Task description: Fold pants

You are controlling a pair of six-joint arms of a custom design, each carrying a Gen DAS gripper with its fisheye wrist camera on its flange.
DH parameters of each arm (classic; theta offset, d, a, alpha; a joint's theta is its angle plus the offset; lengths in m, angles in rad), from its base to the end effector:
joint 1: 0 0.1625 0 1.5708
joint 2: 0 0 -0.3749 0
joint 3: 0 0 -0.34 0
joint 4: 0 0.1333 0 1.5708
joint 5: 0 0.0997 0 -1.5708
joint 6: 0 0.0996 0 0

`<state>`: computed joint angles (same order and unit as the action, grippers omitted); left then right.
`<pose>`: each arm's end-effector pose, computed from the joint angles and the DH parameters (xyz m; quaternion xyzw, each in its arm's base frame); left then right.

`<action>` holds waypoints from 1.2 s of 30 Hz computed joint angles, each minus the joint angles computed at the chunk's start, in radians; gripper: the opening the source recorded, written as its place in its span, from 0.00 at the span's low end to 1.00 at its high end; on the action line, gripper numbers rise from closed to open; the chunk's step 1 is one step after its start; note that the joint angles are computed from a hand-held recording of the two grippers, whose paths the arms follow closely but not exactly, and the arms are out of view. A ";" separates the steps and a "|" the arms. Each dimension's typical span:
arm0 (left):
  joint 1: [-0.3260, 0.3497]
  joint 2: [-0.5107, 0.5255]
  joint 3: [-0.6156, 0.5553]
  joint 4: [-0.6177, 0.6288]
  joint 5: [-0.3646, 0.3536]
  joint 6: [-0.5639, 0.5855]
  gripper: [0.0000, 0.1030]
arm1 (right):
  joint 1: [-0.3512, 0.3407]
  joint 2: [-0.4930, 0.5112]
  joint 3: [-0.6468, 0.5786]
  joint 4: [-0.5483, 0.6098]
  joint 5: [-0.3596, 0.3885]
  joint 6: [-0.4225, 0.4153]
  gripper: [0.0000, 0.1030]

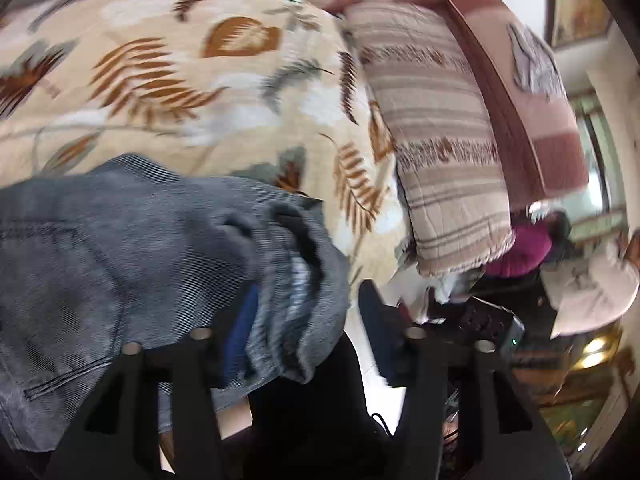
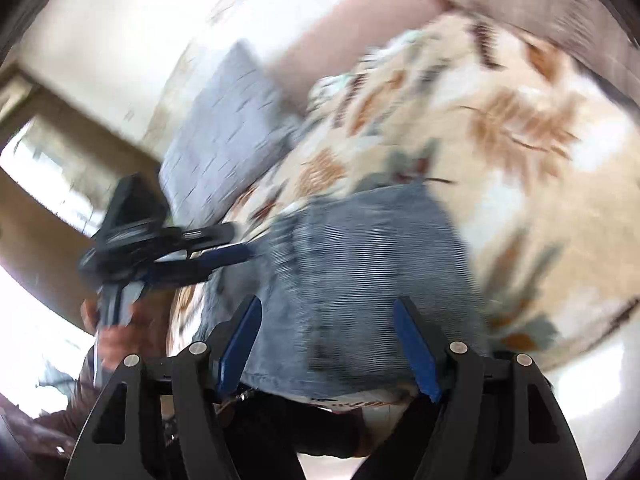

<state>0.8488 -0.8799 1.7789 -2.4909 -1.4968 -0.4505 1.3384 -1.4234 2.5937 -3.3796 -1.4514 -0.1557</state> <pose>-0.2594 -0.5074 0.0881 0.1348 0.9901 -0.0292 0.0250 0.0660 -0.3513 0.2003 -0.0176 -0.9478 0.3183 0.0048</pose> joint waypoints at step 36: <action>0.040 -0.024 0.042 0.079 0.028 -0.038 0.07 | 0.072 0.069 -0.232 0.527 0.103 0.011 0.50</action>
<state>0.8888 -0.9036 1.8214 -2.4118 -1.4684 -0.4887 1.4106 -1.3539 2.3616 -2.8529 -1.3485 -0.1447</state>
